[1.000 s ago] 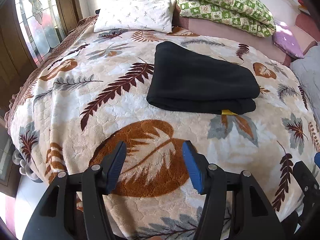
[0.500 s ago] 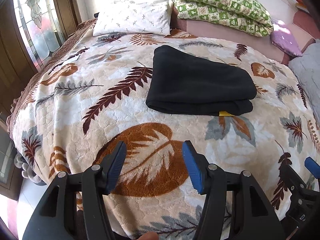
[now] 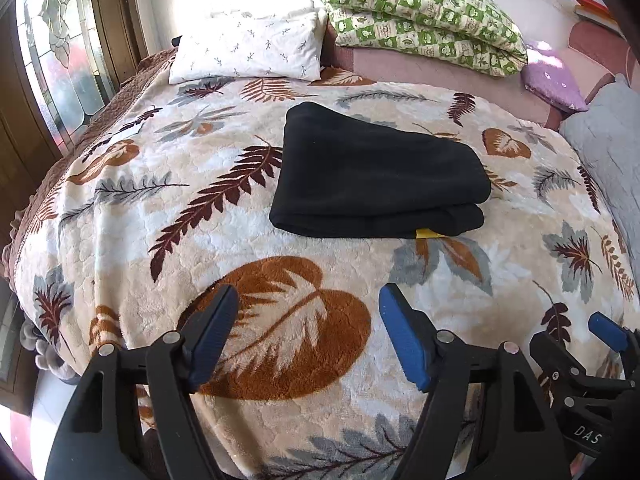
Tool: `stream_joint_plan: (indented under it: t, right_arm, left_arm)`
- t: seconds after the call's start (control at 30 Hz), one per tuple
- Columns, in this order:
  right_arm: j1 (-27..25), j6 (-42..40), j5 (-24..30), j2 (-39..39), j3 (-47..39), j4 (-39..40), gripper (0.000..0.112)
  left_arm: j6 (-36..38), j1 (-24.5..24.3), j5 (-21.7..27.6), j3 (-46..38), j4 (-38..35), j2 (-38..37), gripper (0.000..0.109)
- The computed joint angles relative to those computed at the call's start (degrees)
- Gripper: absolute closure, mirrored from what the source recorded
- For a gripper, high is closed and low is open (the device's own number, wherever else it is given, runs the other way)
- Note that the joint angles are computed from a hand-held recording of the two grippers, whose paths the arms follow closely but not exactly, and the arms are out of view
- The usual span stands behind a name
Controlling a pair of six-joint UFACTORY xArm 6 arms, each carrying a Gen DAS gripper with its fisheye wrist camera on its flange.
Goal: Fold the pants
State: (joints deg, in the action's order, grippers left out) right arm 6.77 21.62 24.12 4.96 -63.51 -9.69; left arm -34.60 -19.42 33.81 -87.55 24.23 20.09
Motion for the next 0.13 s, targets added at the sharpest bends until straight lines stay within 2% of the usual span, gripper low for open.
stream_joint_plan:
  t: [0.13]
  right_arm:
    - [0.0,-0.2,0.0,0.4,-0.2,0.7,0.01]
  left_arm:
    - [0.7,0.0,0.3,-0.6,-0.7,0.3,0.036]
